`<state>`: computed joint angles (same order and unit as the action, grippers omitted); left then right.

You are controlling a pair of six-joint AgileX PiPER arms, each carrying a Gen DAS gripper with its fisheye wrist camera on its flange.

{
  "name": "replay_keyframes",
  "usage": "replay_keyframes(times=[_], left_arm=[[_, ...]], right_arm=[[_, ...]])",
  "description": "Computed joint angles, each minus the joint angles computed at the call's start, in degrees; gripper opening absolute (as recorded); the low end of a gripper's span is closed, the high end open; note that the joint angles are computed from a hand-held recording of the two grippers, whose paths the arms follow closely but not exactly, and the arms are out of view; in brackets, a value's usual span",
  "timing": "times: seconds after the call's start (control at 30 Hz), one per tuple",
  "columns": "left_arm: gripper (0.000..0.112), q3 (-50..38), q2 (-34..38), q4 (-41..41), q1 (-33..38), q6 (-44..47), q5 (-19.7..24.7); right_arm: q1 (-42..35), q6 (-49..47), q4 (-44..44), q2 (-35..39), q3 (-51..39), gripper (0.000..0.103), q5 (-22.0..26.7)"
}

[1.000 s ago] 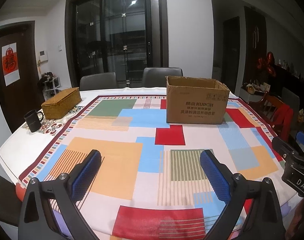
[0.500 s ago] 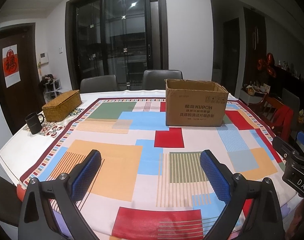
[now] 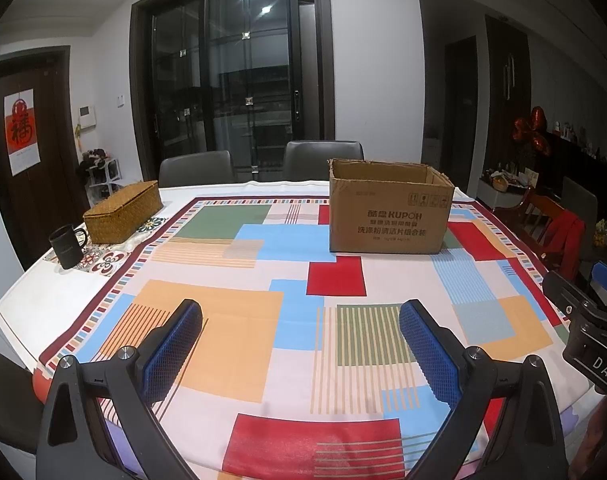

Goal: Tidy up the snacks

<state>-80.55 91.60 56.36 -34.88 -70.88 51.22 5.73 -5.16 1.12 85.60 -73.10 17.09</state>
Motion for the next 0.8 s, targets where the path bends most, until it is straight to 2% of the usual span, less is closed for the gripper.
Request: replay_keyframes(times=[0.8], left_arm=[[0.101, -0.2, -0.19, 0.17, 0.05, 0.47, 0.59]], right_arm=[[0.26, 1.52, -0.9, -0.23, -0.12, 0.089, 0.2]])
